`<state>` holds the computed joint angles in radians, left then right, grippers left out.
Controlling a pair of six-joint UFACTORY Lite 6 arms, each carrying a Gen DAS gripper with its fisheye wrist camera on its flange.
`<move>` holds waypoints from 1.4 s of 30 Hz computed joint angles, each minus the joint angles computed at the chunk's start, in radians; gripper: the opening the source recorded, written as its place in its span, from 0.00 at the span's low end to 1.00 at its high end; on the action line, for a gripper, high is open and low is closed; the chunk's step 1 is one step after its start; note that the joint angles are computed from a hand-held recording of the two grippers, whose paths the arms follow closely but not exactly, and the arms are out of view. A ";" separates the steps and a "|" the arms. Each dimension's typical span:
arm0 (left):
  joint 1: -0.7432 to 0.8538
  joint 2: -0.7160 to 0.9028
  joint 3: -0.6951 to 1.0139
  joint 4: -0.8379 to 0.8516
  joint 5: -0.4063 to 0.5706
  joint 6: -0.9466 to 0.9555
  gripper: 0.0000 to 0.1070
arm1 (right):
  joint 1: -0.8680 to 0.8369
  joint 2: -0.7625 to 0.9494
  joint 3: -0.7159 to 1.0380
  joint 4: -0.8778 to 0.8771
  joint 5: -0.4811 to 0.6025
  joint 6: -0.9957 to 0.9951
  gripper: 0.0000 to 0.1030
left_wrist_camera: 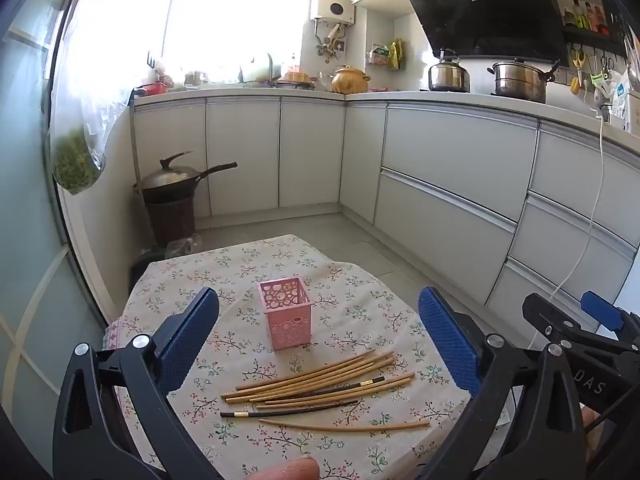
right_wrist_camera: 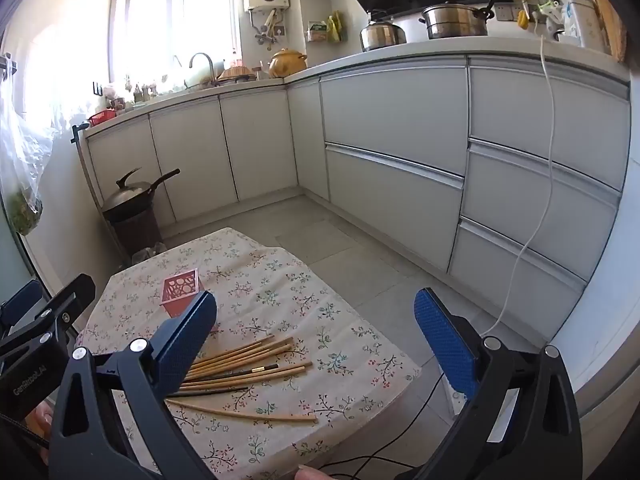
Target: Organize utensils
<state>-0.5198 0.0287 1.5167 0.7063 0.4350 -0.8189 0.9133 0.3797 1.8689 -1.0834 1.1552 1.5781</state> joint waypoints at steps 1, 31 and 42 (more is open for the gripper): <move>0.000 -0.001 -0.001 0.000 -0.002 -0.001 0.90 | 0.006 0.001 0.005 0.003 0.007 0.000 0.94; 0.001 -0.002 -0.035 -0.009 -0.021 0.002 0.90 | -0.008 -0.003 -0.001 0.026 -0.008 0.008 0.94; 0.005 0.002 -0.034 -0.017 -0.022 0.012 0.90 | -0.006 -0.001 -0.008 0.030 -0.008 0.018 0.94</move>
<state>-0.5149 0.0304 1.4831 0.6893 0.4130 -0.8071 0.9075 0.3786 1.8613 -1.0535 1.1475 1.5961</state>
